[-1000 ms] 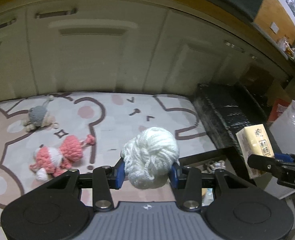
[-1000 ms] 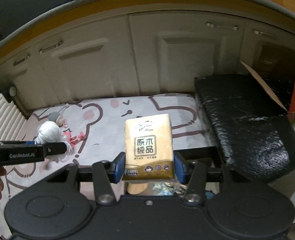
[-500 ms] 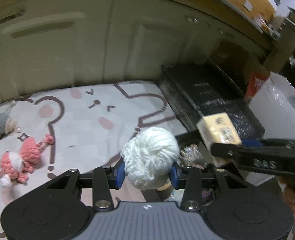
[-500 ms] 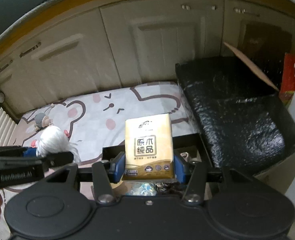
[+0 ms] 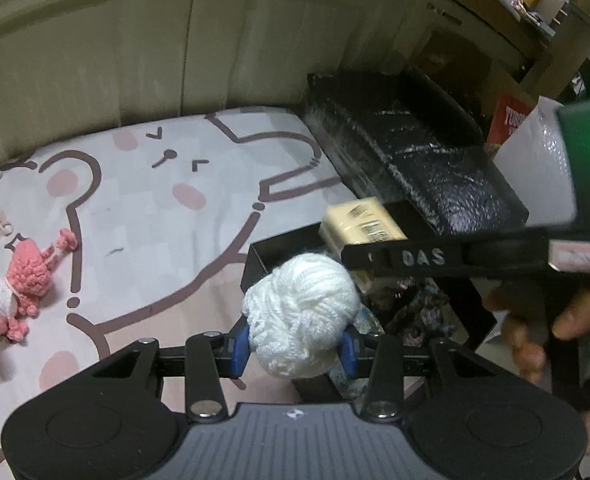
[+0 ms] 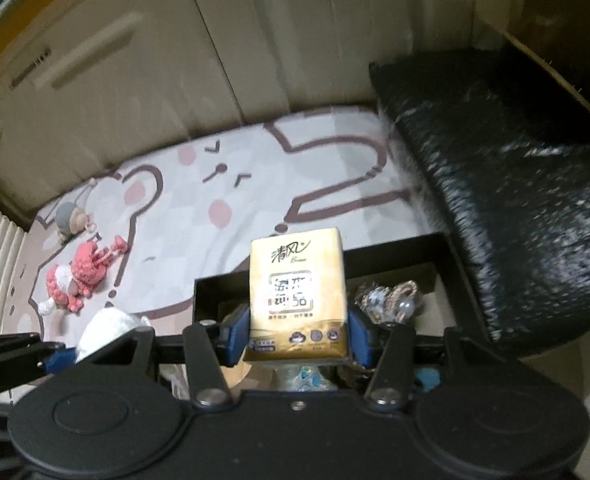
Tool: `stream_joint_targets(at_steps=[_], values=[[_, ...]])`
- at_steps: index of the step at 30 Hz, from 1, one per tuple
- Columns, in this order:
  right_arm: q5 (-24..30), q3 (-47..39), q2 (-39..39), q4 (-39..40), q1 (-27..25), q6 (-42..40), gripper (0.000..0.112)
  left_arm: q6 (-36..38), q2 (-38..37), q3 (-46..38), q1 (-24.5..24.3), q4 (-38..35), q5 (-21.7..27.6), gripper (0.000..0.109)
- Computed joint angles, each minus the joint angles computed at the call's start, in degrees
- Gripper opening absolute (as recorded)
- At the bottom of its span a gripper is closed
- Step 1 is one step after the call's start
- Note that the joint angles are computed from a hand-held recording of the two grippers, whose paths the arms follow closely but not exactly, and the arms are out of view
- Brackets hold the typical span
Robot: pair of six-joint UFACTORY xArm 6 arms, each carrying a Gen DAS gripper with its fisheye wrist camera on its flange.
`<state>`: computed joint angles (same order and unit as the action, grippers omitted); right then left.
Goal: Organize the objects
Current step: 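Carry the yarn ball and tissue pack with both tools over the black box, then open the right tool dropping the tissue pack while the left tool lowers the yarn ball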
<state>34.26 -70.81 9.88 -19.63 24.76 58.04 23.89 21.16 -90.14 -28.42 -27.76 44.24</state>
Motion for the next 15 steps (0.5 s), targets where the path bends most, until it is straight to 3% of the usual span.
stream_joint_targets(at_steps=[4,15], values=[[1.33,0.03,-0.36,-3.58,-0.31,5.08,0.076,2.22,0.32,-0.82,-0.31,-2.58,1.67,0.044],[0.26,5.84,-5.72,-4.65,-1.71,8.51,0.074,4.53,1.71,-2.32,-3.62,-5.24,6.55,0.044]])
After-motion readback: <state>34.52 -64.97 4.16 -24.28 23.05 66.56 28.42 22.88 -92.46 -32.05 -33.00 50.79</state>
